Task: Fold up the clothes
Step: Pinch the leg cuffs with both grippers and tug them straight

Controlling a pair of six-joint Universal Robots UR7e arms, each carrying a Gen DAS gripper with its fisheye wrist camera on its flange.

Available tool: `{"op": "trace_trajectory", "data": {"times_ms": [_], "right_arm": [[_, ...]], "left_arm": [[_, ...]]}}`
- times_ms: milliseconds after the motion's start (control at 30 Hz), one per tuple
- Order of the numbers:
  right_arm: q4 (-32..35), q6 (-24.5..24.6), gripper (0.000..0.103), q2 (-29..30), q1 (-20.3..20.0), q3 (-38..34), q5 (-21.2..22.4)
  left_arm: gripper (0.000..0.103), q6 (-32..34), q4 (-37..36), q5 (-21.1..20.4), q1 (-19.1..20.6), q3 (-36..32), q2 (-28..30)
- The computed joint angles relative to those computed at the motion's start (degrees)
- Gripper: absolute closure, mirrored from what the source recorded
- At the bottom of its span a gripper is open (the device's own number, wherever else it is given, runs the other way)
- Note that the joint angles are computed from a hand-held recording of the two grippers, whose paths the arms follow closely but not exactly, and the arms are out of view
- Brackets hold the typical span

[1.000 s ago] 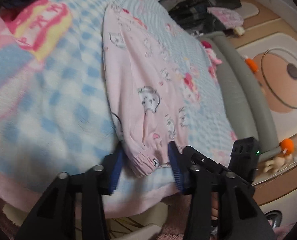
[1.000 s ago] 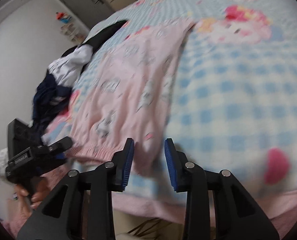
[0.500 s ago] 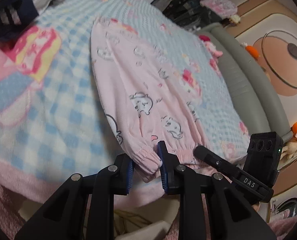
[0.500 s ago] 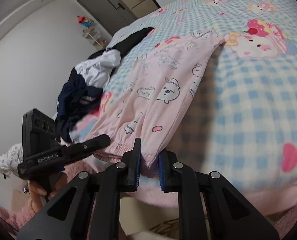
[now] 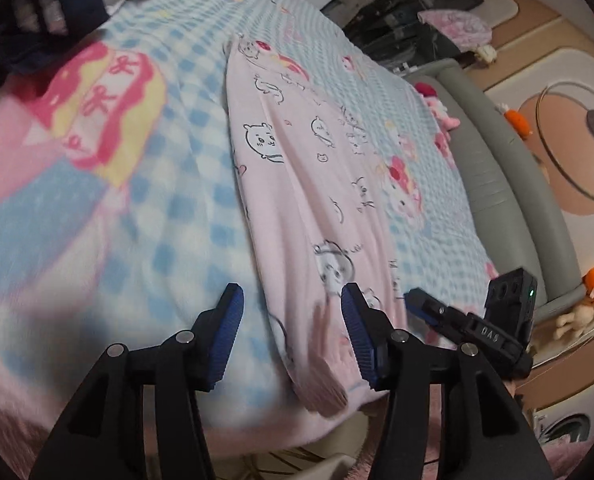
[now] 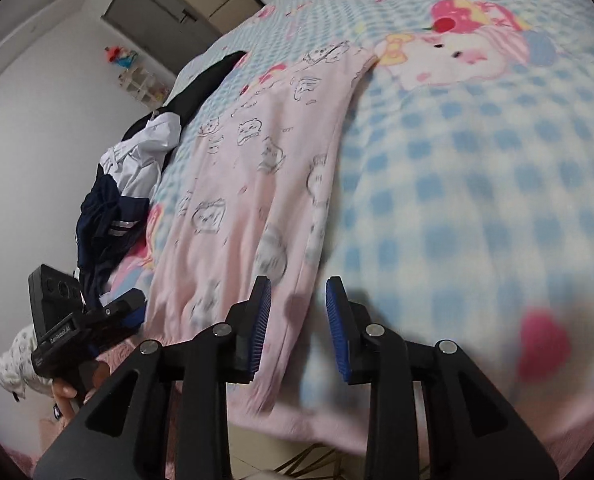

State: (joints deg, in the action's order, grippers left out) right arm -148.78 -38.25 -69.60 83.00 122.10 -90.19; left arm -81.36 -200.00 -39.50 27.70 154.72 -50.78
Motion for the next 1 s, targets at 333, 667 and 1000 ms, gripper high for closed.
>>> {"op": "trace_trajectory", "data": {"times_ms": [333,667,1000], "right_arm": [[2.6,-0.5,0.098,4.2,0.5,-3.0,1.4],[-2.7,1.4,0.101,4.1,-2.8,-2.0,-0.3],[-11.8,-5.5,0.090,0.1,0.3,2.9,1.3]], "left_arm": [[0.096,-1.9,10.5,3.5,0.2,-3.3,-1.3],[0.093,-8.7,3.9,3.7,-1.4,2.0,1.2],[0.093,-13.5,29.3,9.8,-8.7,-2.2,-5.6]]}}
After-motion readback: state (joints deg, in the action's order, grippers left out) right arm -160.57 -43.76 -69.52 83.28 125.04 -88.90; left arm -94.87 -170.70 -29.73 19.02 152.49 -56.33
